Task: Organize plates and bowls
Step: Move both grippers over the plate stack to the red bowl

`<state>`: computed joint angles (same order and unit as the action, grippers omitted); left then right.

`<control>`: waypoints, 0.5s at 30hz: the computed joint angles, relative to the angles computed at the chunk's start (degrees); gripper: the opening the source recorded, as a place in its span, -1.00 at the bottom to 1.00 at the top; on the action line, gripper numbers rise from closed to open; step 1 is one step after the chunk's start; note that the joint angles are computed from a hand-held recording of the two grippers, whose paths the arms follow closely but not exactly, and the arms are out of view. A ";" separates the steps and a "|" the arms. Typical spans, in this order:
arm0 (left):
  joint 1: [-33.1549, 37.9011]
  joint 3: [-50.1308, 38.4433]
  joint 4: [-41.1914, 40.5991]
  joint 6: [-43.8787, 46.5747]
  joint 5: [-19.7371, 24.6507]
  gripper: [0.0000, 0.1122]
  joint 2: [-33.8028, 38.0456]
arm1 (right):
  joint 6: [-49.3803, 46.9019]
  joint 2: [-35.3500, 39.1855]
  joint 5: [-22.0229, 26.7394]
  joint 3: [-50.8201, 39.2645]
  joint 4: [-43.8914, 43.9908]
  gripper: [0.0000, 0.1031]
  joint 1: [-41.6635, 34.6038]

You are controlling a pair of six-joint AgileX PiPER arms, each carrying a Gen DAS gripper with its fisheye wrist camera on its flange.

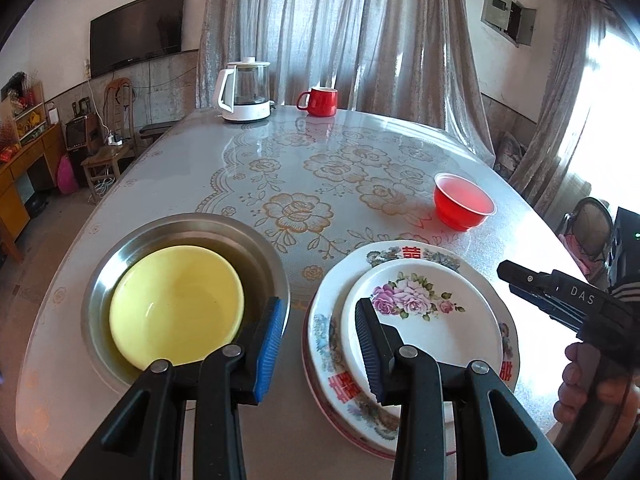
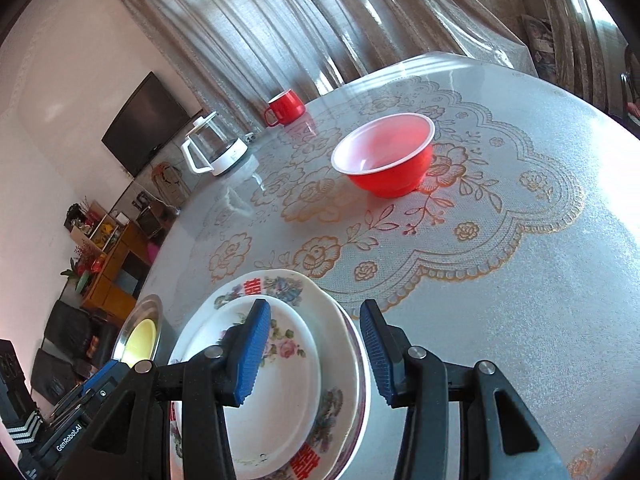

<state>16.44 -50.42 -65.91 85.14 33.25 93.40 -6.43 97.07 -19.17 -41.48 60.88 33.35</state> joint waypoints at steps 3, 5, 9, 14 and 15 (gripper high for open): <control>-2.29 -2.71 3.87 -5.40 0.94 -0.33 1.41 | 4.43 0.20 0.68 0.78 -4.29 -0.09 -1.98; -3.82 -4.45 5.63 -8.78 1.27 -0.33 2.21 | 6.32 0.19 1.07 1.08 -6.44 -0.09 -3.31; -7.82 -8.88 10.11 -16.01 1.66 -0.33 4.43 | 9.29 -0.23 1.52 1.14 -10.06 -0.09 -6.53; -12.29 -14.37 12.24 -21.87 3.09 -0.34 8.07 | 7.41 -0.52 2.48 -0.32 -10.30 -0.09 -10.71; -13.08 -15.84 12.83 -23.37 3.79 -0.34 9.09 | 6.37 -0.54 2.95 -0.80 -9.52 -0.09 -11.66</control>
<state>3.37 -66.27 -53.08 61.77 37.04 102.49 -0.07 96.53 -16.22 -42.28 51.36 21.69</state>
